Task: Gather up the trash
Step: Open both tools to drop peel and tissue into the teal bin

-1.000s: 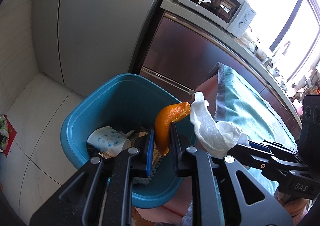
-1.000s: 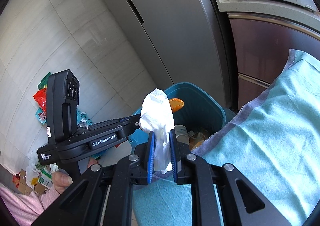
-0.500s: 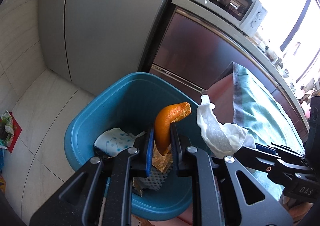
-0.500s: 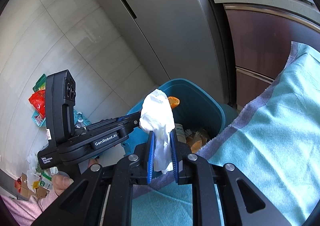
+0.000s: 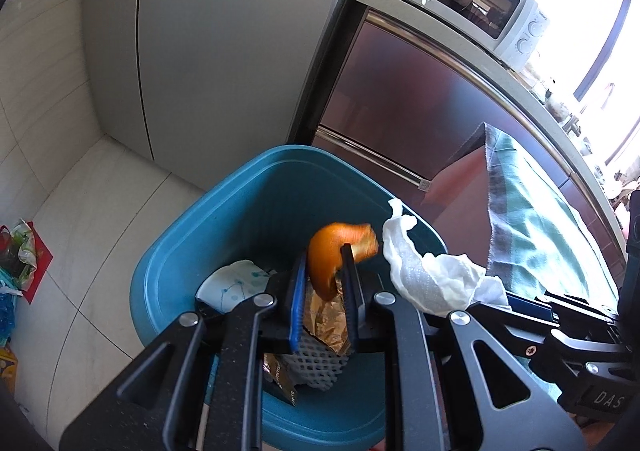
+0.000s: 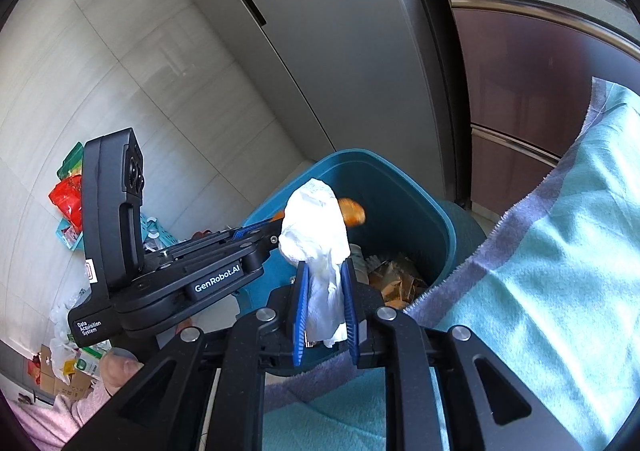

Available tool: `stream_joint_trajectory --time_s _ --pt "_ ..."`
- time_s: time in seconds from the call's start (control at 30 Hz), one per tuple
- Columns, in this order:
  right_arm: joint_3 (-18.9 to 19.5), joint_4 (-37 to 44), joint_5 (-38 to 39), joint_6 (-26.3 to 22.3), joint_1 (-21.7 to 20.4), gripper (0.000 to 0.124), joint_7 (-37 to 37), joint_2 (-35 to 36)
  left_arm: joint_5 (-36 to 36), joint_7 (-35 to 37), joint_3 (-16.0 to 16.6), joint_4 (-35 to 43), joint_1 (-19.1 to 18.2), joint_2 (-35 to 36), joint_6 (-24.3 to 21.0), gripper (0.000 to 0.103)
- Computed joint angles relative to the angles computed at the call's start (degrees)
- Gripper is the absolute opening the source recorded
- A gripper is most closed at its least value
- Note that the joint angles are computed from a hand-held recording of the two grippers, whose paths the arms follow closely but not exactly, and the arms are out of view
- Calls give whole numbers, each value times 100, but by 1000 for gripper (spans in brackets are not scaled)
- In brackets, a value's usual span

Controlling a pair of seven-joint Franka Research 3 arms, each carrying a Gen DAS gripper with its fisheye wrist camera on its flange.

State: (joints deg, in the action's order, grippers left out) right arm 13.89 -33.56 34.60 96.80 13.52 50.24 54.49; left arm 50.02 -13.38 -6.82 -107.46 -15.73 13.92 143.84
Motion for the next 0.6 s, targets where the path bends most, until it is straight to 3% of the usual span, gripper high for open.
stream_joint_trajectory --time_s 0.3,0.43,0.6 --pt "-78 -320 -44 195 91 22 -15 -195 -260 229 18 120 49 122 -98 21" --pt "-117 -466 -77 324 124 27 52 -273 -384 269 41 126 84 157 -34 33" --pt "-96 -339 -86 274 107 28 149 -193 -358 142 83 5 100 99 93 34"
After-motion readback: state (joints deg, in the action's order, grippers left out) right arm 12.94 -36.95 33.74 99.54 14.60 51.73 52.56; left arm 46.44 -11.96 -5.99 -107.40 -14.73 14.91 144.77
